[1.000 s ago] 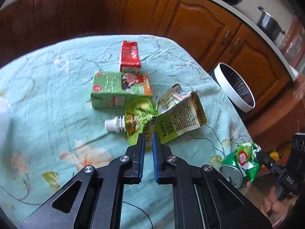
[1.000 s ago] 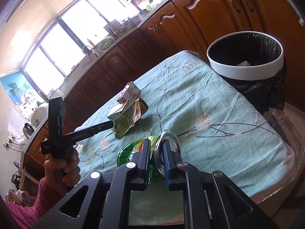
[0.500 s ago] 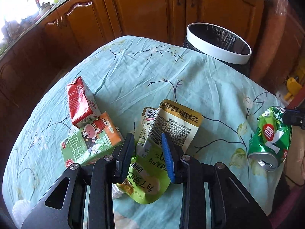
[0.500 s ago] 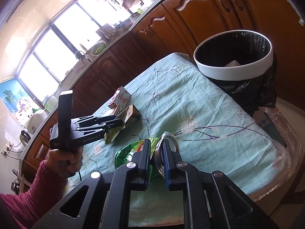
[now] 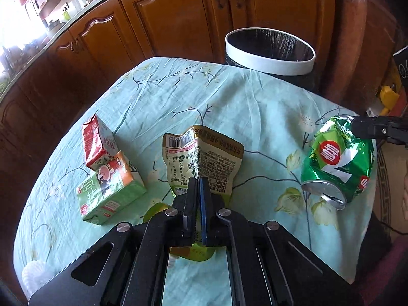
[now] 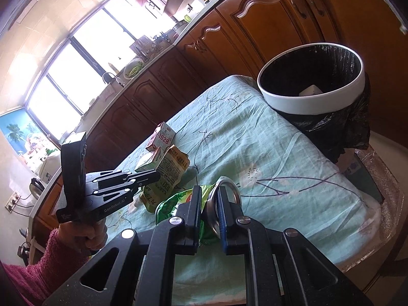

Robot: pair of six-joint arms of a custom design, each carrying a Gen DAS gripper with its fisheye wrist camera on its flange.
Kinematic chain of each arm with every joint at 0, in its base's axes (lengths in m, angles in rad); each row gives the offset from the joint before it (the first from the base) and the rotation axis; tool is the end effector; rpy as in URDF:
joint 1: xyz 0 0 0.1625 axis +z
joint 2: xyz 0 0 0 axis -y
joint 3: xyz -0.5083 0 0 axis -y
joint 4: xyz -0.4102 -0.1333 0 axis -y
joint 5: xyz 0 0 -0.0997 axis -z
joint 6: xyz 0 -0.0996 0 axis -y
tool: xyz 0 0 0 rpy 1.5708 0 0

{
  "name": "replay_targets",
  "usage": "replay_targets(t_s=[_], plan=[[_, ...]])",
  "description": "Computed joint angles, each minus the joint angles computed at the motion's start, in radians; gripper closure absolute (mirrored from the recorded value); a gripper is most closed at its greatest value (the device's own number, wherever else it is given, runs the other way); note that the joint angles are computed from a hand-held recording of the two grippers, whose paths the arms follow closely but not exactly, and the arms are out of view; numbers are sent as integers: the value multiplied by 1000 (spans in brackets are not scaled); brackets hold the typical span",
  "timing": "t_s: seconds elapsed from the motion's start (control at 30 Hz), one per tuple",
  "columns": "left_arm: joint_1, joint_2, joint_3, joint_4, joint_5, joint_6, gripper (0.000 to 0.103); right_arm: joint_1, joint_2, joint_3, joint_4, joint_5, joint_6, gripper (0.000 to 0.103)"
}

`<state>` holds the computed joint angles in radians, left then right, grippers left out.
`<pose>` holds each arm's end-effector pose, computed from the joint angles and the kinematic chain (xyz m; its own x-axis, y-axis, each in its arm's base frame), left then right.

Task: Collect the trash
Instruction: 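Carry the pouch and can over the bin and open both tools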

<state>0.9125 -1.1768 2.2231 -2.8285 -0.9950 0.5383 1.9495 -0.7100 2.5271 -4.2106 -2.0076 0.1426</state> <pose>-0.1671 -0.5225 0.2160 -0.3230 0.7595 -0.5647 0.8896 0.4473 0.0928 0.2398 -0.3560 0.1077 -0.9826 0.0434 0.1807 -0.1130 0.6323 -0.7664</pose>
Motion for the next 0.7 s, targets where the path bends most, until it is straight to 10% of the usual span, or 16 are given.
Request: replay_targets(t_s=[0.7], plan=[[-50, -3, -7, -13, -200, -291, 102, -14, -105, 10, -15, -106, -115, 92]])
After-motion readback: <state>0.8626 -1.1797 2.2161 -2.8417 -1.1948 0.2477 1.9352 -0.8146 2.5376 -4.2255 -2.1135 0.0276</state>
